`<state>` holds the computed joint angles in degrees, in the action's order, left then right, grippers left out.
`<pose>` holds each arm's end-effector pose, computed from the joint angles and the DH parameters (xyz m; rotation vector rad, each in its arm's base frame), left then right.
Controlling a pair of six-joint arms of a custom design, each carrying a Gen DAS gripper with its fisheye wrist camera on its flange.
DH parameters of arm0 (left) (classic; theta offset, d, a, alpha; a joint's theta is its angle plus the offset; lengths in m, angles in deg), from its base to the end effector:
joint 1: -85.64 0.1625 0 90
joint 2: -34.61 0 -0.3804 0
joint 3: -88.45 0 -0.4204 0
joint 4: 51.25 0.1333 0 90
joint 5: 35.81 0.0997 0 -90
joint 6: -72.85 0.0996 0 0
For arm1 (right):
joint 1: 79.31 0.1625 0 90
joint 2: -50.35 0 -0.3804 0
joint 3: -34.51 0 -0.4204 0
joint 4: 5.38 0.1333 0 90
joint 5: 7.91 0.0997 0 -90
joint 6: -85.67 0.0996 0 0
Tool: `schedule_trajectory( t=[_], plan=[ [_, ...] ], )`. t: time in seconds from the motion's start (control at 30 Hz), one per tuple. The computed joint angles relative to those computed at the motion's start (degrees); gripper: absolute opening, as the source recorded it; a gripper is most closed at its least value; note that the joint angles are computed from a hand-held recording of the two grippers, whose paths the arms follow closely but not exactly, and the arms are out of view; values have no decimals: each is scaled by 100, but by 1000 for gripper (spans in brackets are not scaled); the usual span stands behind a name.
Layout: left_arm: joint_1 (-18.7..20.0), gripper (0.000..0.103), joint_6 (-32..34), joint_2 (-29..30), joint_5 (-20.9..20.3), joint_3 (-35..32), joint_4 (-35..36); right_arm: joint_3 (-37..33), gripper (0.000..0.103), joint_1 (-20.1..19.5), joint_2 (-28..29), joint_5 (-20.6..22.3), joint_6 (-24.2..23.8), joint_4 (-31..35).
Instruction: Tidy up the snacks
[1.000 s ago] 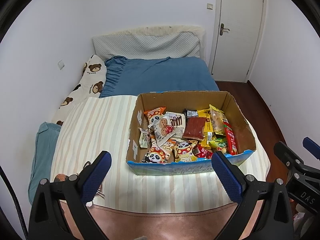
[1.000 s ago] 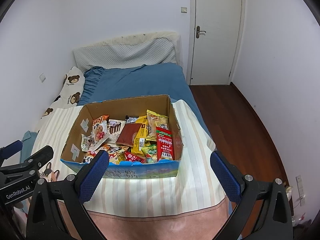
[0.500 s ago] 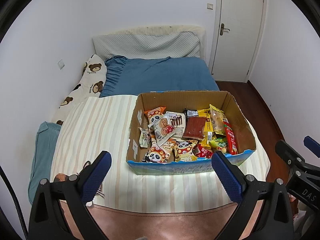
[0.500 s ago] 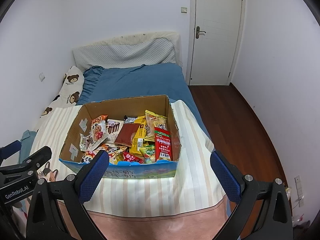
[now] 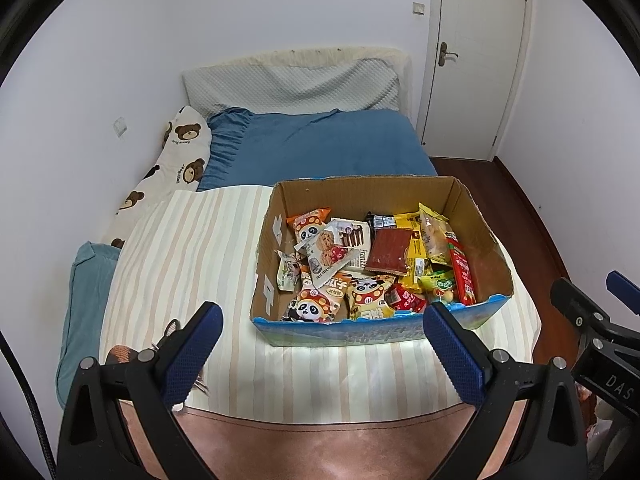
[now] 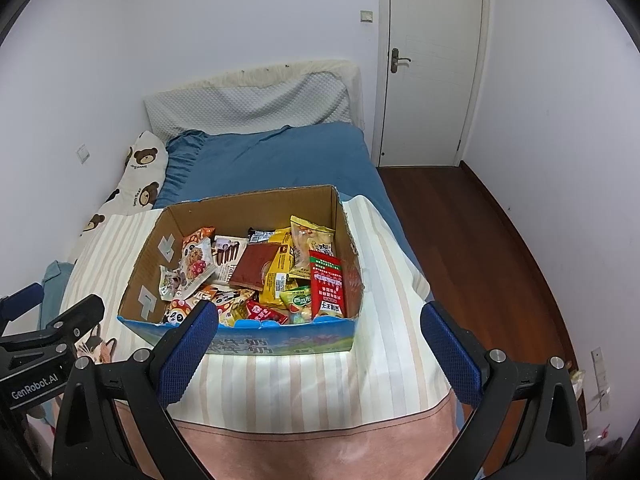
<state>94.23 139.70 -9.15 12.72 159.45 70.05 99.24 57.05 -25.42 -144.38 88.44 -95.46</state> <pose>-0.4971 -0.2766 0.2793 -0.1422 2.0909 -0.9154 0.4888 -0.3817 0.5637 0.7992 -2.2692 0.6418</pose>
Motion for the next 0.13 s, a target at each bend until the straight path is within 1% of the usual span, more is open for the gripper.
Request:
schedule_trajectory(
  t=[0.13],
  plan=[
    [8, 103, -23, -13, -13, 30, 35, 0, 103, -2, -3, 1, -6, -6]
  ],
)
